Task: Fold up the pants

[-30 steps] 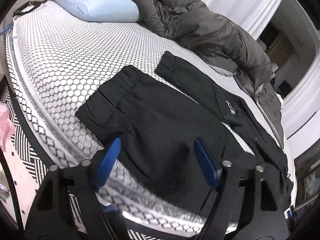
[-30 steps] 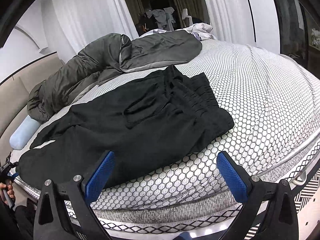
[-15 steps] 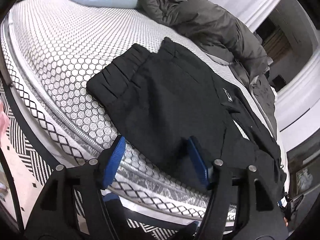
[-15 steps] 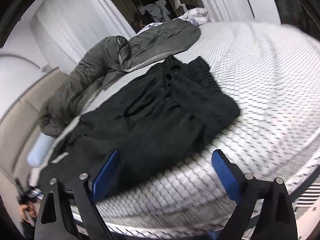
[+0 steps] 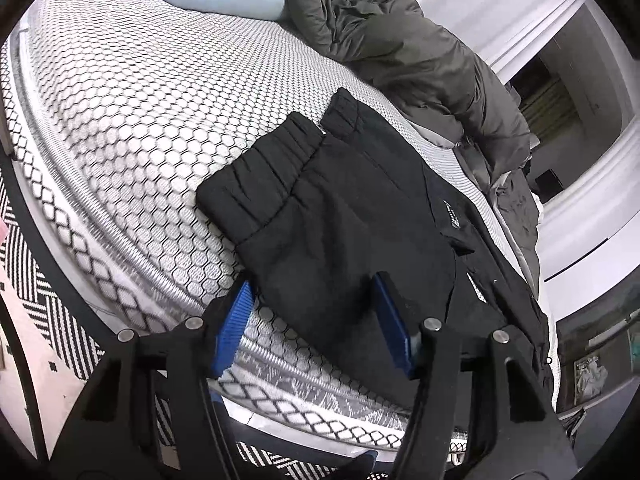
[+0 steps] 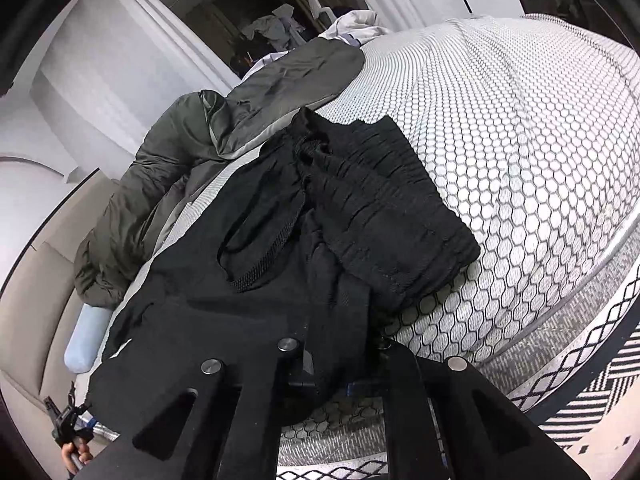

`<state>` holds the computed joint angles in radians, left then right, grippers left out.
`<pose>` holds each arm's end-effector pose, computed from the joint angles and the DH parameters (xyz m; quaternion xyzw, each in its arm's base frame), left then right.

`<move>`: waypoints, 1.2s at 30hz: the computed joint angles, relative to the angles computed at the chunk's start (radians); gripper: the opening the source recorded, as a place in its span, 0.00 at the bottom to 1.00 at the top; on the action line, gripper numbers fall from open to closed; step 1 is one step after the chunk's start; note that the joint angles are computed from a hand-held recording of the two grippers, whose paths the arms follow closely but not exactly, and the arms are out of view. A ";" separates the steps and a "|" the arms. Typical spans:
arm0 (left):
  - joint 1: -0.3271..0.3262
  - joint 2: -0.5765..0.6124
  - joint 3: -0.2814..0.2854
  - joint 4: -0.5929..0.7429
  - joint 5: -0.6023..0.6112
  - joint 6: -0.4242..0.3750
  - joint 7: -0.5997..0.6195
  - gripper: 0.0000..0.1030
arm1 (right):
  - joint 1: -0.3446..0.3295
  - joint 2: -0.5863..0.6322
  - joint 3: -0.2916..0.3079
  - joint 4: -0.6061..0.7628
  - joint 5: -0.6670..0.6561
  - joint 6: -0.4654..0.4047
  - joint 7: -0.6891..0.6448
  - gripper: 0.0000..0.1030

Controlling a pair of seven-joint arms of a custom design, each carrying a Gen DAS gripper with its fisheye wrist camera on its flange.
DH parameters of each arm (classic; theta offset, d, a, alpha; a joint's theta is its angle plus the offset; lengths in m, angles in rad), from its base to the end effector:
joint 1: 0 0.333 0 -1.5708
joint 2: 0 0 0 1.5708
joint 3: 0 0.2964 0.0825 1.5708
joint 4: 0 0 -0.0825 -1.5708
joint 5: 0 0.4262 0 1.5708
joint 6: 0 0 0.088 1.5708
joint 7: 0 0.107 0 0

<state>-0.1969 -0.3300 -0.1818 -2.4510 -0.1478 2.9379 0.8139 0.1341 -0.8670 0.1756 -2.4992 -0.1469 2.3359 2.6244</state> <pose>0.4920 -0.1891 0.4756 -0.7886 0.4707 -0.3890 0.0722 0.3755 0.1318 0.6142 -0.3963 0.8440 -0.1735 0.3170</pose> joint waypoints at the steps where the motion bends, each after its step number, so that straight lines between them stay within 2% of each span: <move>1: -0.005 0.013 0.007 0.014 -0.008 -0.005 0.004 0.55 | 0.001 0.004 -0.003 0.002 0.004 -0.001 0.001 0.06; 2: 0.000 0.027 0.005 0.028 -0.009 -0.006 -0.004 0.55 | -0.002 0.006 -0.001 0.006 0.005 -0.003 0.007 0.06; 3: 0.017 0.027 -0.007 0.031 0.003 -0.013 -0.023 0.47 | -0.004 0.018 -0.001 0.016 0.005 0.001 0.010 0.06; 4: 0.069 0.028 -0.051 0.045 0.064 -0.041 -0.097 0.36 | -0.004 0.023 -0.001 0.021 0.003 -0.002 0.009 0.07; 7: 0.135 -0.004 -0.110 0.037 0.188 -0.055 -0.227 0.21 | -0.006 0.037 0.002 0.037 -0.003 -0.022 0.011 0.07; 9: 0.157 -0.025 -0.136 0.045 0.270 -0.089 -0.267 0.17 | 0.000 0.042 0.001 0.047 -0.005 -0.039 0.005 0.07; 11: 0.177 -0.053 -0.160 0.051 0.351 -0.132 -0.309 0.10 | 0.005 0.035 0.012 0.056 -0.023 -0.065 -0.013 0.06; 12: 0.180 -0.064 -0.166 0.052 0.381 -0.143 -0.325 0.02 | 0.005 0.032 0.024 0.064 -0.041 -0.083 -0.024 0.05; 13: 0.175 -0.078 -0.164 0.049 0.400 -0.139 -0.331 0.00 | 0.008 0.020 0.026 0.059 -0.049 -0.091 -0.028 0.05; 17: 0.162 -0.100 -0.150 0.058 0.448 -0.131 -0.314 0.00 | 0.003 -0.021 0.044 0.036 -0.069 -0.138 0.000 0.05; 21: 0.107 -0.016 -0.068 0.097 0.347 -0.153 -0.247 0.00 | 0.015 0.012 0.038 0.042 -0.064 -0.144 0.008 0.06; 23: 0.091 -0.013 -0.047 0.077 0.300 -0.123 -0.235 0.00 | 0.025 0.007 0.031 0.040 -0.062 -0.129 0.004 0.08; 25: 0.089 -0.022 -0.046 0.059 0.287 -0.100 -0.224 0.00 | 0.033 -0.027 0.013 0.011 -0.044 -0.109 0.011 0.17; 27: 0.090 -0.033 -0.049 0.057 0.278 -0.106 -0.214 0.00 | 0.036 -0.056 -0.001 -0.012 -0.025 -0.099 0.012 0.24; 29: 0.083 -0.043 -0.045 0.061 0.266 -0.133 -0.191 0.00 | 0.033 -0.070 -0.005 -0.022 -0.016 -0.093 0.007 0.25; 30: 0.084 -0.046 -0.046 0.072 0.264 -0.158 -0.183 0.03 | 0.029 -0.072 -0.002 -0.021 -0.015 -0.093 0.006 0.26; 32: 0.110 -0.059 -0.074 0.096 0.297 -0.228 -0.209 0.17 | 0.019 -0.065 0.012 -0.006 -0.024 -0.108 0.001 0.27; 33: 0.134 -0.073 -0.099 0.111 0.338 -0.284 -0.241 0.38 | 0.017 -0.072 0.019 -0.003 -0.029 -0.123 0.000 0.31; 34: 0.152 -0.101 -0.118 0.106 0.383 -0.306 -0.274 0.59 | 0.004 -0.071 0.035 0.011 -0.044 -0.149 0.007 0.44; 36: 0.181 -0.147 -0.143 0.095 0.457 -0.321 -0.322 0.74 | -0.032 -0.086 0.084 0.032 -0.098 -0.211 0.042 0.62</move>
<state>-0.0161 -0.4769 -0.3244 -2.3564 0.3092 2.6169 0.4917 0.1018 -0.9533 0.2597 -2.4674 -0.2450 2.1245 2.6666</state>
